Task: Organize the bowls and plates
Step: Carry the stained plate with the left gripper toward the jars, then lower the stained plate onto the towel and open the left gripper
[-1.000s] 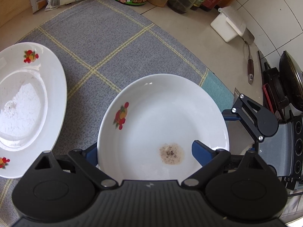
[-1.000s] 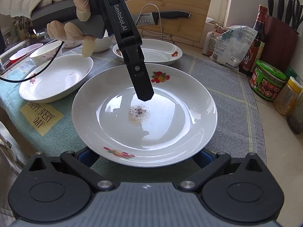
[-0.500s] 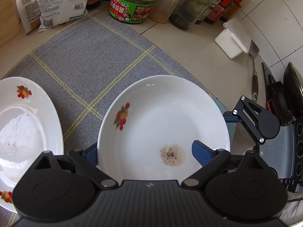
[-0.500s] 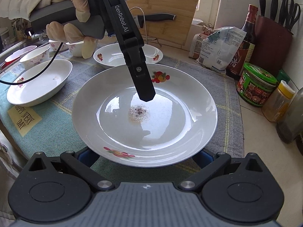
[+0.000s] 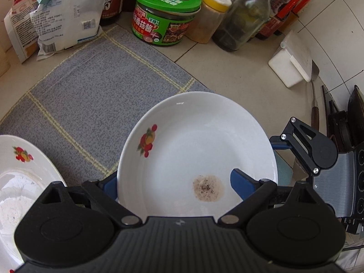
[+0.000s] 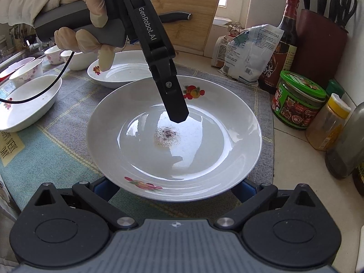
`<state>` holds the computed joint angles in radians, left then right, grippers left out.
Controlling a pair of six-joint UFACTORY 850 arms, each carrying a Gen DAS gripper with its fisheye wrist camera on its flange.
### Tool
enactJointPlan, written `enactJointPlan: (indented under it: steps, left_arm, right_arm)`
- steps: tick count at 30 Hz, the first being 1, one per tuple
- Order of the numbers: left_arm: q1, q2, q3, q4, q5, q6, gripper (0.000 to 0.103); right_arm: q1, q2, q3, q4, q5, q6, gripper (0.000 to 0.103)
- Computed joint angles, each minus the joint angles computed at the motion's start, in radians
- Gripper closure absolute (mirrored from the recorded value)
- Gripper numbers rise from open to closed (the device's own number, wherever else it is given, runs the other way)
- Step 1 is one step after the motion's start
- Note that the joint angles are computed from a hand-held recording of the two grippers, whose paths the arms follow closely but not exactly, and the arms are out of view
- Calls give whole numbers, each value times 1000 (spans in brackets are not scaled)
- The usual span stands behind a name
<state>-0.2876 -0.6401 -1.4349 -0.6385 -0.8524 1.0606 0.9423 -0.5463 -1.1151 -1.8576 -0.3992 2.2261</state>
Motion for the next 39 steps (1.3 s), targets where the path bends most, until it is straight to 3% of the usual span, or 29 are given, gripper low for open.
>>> enactJointPlan:
  steps: [15, 39]
  left_arm:
    - [-25, -87, -109, 8, -4, -32, 8]
    - [-40, -119, -133, -8, 13, -8, 8]
  right_arm:
    - [-61, -14, 0, -70, 33, 27, 0]
    - [-64, -25, -15, 48, 32, -52, 0]
